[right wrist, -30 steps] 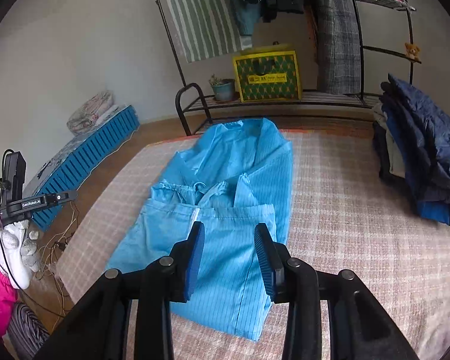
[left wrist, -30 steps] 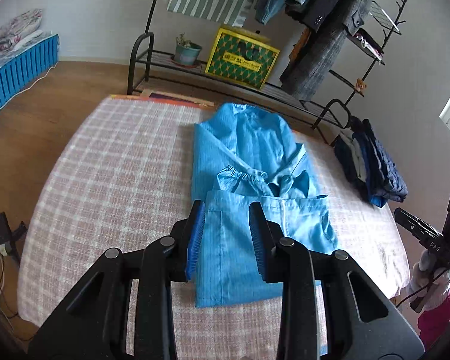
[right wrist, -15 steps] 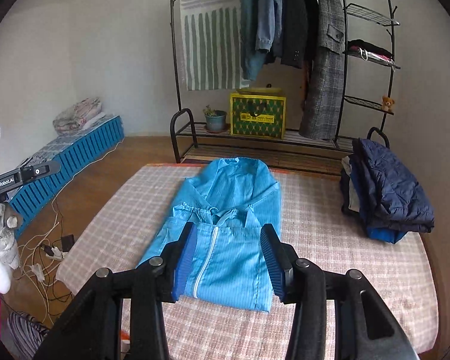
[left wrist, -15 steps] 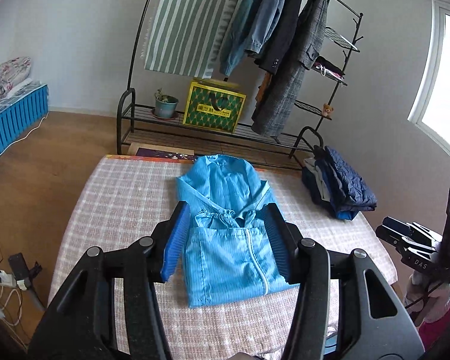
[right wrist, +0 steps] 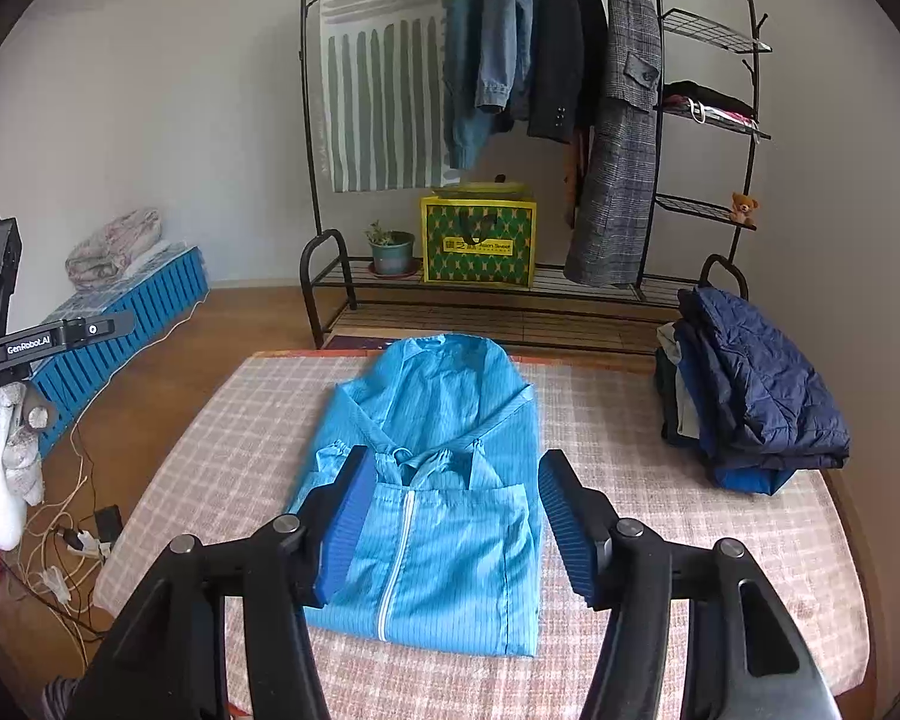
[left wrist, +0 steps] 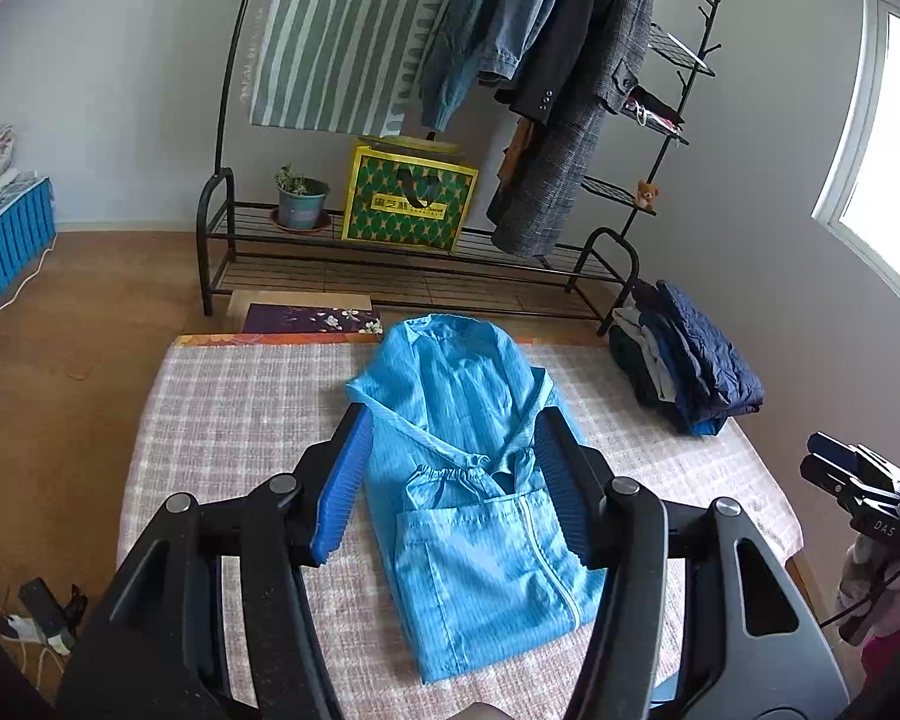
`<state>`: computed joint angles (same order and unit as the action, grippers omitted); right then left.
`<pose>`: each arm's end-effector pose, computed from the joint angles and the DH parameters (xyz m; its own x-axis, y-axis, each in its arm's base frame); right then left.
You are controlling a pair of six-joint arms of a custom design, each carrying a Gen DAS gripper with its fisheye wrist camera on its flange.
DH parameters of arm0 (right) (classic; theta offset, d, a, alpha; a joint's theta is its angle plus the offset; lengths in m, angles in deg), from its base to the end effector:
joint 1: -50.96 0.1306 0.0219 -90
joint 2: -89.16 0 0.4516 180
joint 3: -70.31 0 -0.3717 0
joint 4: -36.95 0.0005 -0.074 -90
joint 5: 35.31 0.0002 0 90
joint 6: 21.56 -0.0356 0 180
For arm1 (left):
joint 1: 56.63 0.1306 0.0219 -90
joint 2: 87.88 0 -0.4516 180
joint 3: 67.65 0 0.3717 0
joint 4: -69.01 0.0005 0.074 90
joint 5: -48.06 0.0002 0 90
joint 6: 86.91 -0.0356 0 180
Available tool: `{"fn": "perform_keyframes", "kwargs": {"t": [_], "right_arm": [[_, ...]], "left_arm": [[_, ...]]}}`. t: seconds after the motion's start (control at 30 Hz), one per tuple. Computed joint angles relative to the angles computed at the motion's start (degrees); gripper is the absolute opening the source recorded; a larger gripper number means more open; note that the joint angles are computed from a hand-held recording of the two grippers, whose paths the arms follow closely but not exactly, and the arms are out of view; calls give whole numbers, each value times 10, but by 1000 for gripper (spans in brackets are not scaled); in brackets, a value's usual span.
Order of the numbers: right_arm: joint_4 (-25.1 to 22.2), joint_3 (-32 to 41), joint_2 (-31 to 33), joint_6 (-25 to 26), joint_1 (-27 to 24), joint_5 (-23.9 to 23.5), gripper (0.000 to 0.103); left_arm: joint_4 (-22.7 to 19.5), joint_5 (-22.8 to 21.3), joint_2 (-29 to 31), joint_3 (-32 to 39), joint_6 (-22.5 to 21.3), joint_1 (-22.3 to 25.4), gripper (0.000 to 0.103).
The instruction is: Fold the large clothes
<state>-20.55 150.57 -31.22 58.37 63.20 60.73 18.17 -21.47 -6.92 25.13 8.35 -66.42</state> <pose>0.2245 0.0444 0.5854 -0.5997 0.0478 -0.7988 -0.0241 0.9967 0.0778 0.3900 -0.0804 0.5850 -0.6570 0.0262 -0.7535 0.3684 0.8831 -0.2905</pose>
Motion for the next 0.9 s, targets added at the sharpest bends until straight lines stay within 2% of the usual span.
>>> {"fn": "perform_keyframes", "kwargs": {"t": [0.07,0.13,0.33,0.47,0.53,0.63,0.77,0.9], "right_arm": [[11,-1,9,9,-56,-72,69],[17,3,31,34,-104,-135,69],[48,35,144,110,-178,-248,69],[72,74,241,141,-181,-261,69],[84,96,293,141,-184,-280,72],[99,134,374,129,-182,-285,72],[105,211,485,105,-177,-286,71],[83,305,582,78,-176,-288,71]], "left_arm": [[0,18,29,15,11,0,57],[6,28,58,28,25,-1,58],[11,16,166,93,50,-10,58],[-6,-9,253,160,38,-18,58],[-20,-5,302,201,35,-21,58],[-35,-3,377,265,43,-24,58],[-59,-20,477,367,64,-31,58],[-83,-1,556,461,79,-33,58]]}}
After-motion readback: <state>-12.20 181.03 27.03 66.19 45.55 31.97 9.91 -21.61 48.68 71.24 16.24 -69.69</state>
